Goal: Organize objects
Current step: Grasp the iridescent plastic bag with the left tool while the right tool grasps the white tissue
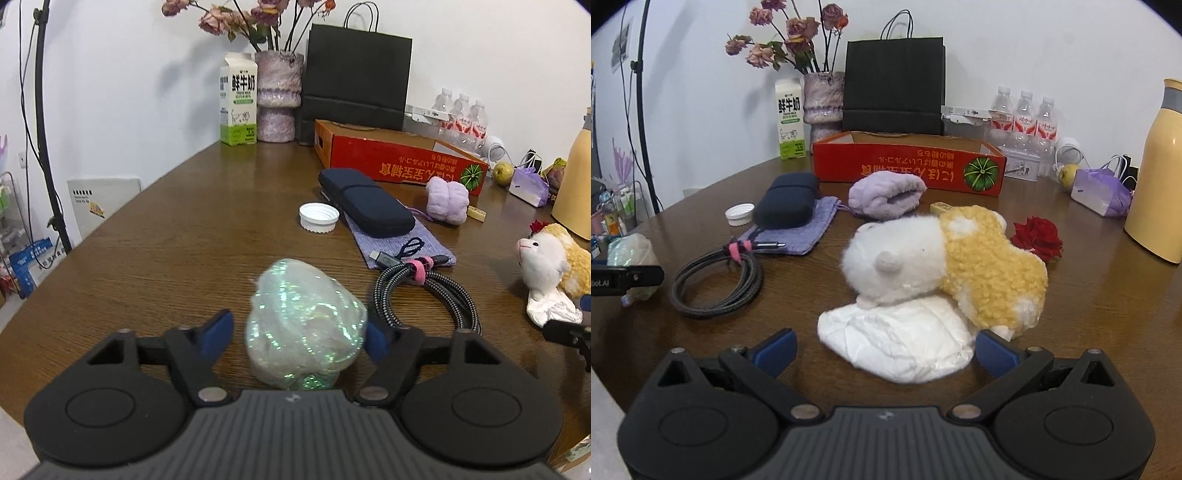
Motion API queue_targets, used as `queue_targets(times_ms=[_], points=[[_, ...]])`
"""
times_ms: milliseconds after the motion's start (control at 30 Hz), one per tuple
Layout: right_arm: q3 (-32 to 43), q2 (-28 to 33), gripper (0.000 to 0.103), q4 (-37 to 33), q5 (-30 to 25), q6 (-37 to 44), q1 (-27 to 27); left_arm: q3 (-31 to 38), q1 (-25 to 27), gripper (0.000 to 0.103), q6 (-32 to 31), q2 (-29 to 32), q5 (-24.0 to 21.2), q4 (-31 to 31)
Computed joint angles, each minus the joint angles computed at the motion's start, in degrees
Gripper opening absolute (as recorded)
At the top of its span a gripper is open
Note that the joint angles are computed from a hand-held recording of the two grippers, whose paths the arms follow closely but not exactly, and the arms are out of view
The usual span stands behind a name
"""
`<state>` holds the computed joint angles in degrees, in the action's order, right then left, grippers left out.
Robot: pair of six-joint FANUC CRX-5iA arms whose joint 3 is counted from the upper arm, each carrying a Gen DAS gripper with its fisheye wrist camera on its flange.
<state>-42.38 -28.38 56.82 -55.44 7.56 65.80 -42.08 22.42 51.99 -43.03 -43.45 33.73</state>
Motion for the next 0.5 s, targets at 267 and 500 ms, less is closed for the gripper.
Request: queue_targets(times_ms=[267,500], points=[[4.87,4.09,0.103,-5.57,-0.03,4.77,-4.03,0.87,-1.07,0.048,1.89,0.89,0.70,-1.91],[4.66,3.74,0.103,-7.04,0.86,5.14,-6.13,0.95,-1.15,0.049,2.27,0.99,1.02,-2.27]])
